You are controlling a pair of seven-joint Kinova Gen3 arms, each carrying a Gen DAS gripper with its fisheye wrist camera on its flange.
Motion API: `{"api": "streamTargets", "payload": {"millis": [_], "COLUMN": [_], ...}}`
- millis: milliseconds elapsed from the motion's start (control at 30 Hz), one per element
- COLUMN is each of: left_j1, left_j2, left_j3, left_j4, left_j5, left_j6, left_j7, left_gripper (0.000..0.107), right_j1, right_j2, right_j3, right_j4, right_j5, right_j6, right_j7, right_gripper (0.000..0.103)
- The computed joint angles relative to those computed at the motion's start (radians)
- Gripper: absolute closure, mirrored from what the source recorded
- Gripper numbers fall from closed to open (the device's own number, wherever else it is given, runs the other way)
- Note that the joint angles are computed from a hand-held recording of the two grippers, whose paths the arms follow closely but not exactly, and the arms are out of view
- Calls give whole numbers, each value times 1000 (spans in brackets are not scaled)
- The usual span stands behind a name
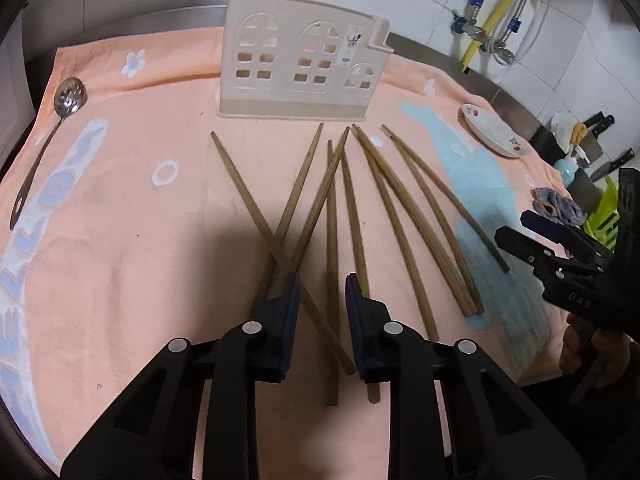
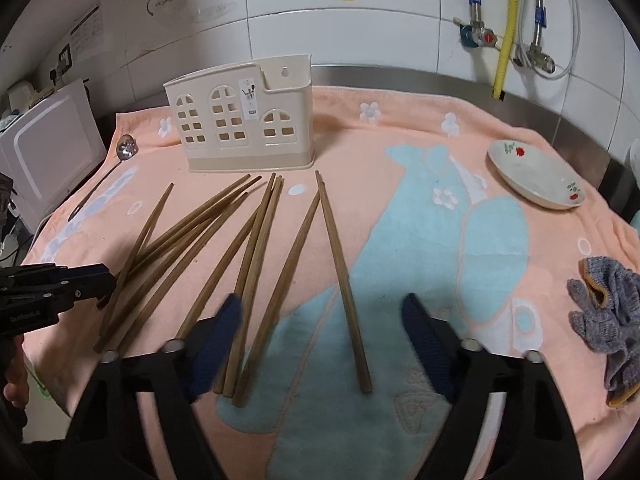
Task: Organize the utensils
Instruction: 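Lower the left and right grippers and each pinch one wooden chopstick, then lift the chopsticks upright and lower them into the cream holder with both grippers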
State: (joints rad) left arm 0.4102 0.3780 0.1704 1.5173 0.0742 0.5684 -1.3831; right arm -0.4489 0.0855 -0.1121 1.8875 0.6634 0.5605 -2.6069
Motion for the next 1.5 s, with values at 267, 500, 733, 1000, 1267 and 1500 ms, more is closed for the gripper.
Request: {"api": "streamTargets", "payload": {"millis": [267, 500, 733, 1000, 1267, 1500], "left_j1": [-1, 43, 67, 69, 61, 54], "left_j2": [35, 45, 48, 52, 32, 7], "left_j3": [-12, -52, -65, -62, -55, -56], "left_j4": [-35, -63, -68, -71, -30, -5], "left_j5": [7, -66, -133, -165, -164, -164], "left_j6": [52, 79, 81, 81, 19, -22], "left_j7": [33, 109, 140, 144, 125, 106], "left_gripper": [86, 94, 101, 100, 102, 102], "right_j1": [13, 18, 14, 20, 29, 38], "right_j2": [13, 27, 28, 33, 38, 56], "right_j3": [8, 17, 27, 34, 46, 53], "right_j4": [2, 0, 6, 16, 26, 14], "right_j5": [-40, -86, -102, -122, -147, -173], "right_j6": [-17, -38, -50, -63, -91, -89], "right_j7": [42, 89, 98, 101, 118, 144], "right_gripper": [31, 35, 38, 44, 58, 76]}}
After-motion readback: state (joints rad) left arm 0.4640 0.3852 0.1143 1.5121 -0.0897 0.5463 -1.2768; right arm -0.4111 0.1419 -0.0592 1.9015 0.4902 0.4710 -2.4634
